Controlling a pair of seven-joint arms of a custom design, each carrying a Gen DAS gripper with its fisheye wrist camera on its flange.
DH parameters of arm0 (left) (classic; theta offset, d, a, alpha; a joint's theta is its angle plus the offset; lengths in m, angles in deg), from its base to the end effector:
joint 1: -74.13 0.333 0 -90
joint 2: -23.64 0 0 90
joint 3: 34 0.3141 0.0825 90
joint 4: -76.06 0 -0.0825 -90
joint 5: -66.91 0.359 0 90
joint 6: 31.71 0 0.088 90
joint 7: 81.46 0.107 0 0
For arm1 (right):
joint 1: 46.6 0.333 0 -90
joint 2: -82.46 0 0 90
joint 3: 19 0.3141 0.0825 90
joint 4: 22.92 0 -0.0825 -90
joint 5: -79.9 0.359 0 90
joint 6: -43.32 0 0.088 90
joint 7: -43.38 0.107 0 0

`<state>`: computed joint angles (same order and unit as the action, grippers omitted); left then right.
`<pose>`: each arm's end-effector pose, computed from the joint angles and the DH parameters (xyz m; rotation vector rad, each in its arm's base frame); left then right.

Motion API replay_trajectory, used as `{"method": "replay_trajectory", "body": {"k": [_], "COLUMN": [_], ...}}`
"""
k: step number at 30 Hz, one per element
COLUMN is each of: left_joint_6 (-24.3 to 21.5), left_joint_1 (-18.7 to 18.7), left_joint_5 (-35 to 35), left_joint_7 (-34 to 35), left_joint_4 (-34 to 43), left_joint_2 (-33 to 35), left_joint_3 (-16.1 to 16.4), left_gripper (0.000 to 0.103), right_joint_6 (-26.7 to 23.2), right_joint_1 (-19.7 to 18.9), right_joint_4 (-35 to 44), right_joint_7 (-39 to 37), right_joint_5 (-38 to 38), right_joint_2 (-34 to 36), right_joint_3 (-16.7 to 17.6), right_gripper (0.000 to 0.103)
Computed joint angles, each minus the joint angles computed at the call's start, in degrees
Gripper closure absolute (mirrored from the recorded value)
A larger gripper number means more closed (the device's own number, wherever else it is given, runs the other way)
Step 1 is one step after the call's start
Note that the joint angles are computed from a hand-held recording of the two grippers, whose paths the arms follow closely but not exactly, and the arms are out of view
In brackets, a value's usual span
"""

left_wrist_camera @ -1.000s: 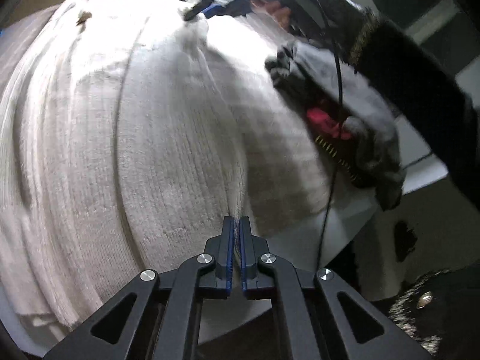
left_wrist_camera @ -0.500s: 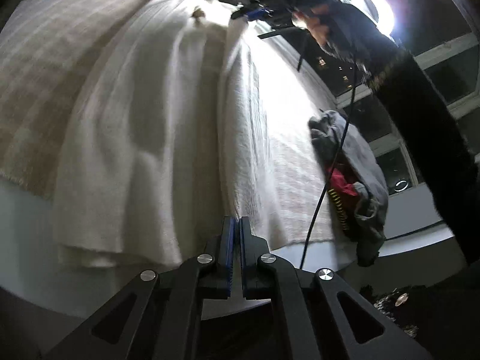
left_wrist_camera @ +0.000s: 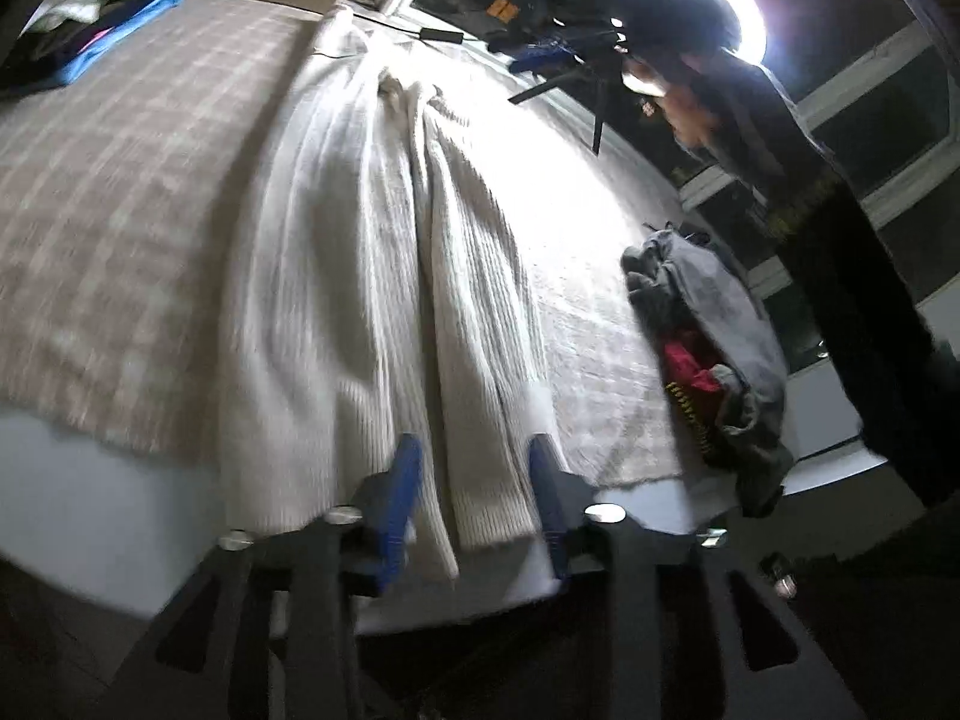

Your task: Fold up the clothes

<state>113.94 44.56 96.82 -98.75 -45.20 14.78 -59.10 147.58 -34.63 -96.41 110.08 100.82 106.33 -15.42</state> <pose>0.2930 -0.4436 0.5443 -2.5195 1.4069 -1.0739 0.6400 0.1995 0.5336 -2.4465 1.2877 0.2270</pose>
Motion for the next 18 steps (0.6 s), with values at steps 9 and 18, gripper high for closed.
{"method": "replay_trajectory", "body": {"k": [9, 18], "left_joint_6": [0.9, -1.2], "left_joint_1": [-0.7, -1.0], "left_joint_5": [-4.4, -3.3], "left_joint_7": [13.1, 4.6], "left_joint_4": [3.7, -1.4], "left_joint_2": [7.5, 0.9], "left_joint_3": [3.1, 1.4], "left_gripper": [0.100, 0.100], "right_joint_6": [6.5, 7.9], "right_joint_1": [-1.8, 0.9], "right_joint_4": [-13.1, -5.4], "right_joint_7": [-2.2, -0.6], "right_joint_5": [5.2, -1.3], "right_joint_2": [-4.8, 3.6], "right_joint_3": [-0.4, -0.2], "right_gripper": [0.070, 0.070]}}
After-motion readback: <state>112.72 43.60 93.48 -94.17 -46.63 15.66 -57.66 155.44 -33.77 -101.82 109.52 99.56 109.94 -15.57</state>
